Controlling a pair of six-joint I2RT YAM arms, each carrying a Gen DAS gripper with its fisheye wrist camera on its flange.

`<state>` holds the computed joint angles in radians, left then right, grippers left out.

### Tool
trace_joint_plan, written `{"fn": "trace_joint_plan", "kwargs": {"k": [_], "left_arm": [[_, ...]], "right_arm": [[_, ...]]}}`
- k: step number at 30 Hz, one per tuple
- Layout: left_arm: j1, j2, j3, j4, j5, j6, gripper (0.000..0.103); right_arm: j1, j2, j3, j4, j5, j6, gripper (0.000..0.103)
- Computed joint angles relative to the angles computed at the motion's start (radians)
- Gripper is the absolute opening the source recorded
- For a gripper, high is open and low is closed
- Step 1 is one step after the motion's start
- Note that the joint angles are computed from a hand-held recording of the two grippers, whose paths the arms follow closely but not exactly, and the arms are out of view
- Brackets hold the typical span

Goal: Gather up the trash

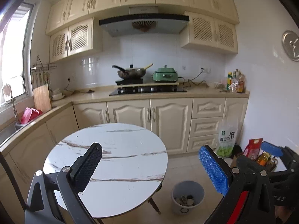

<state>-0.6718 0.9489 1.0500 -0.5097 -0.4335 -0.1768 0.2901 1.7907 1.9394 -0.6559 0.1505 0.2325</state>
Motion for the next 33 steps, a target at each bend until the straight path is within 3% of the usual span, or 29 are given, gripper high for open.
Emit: {"fn": "trace_joint_plan", "kwargs": {"k": [10,15,24,33], "left_arm": [[-0.033,-0.107,-0.087,0.031,-0.004,0.034,0.102],[0.052,-0.061,-0.079,0.083,0.089,0.061,0.102],[0.120,0.017,-0.019,0.120,0.155,0.096,0.102],[0.106,-0.011,-0.069,0.179,0.131,0.102,0.102]], "right_arm": [[0.033,-0.094,-0.071,0.082,0.071,-0.021,0.103],[0.032,-0.112,-0.088,0.096,0.070,-0.024,0.103],[0.030,-0.144,-0.137,0.129,0.078,-0.024,0.103],[0.030,-0.164,-0.151,0.133,0.083,-0.033,0.103]]}}
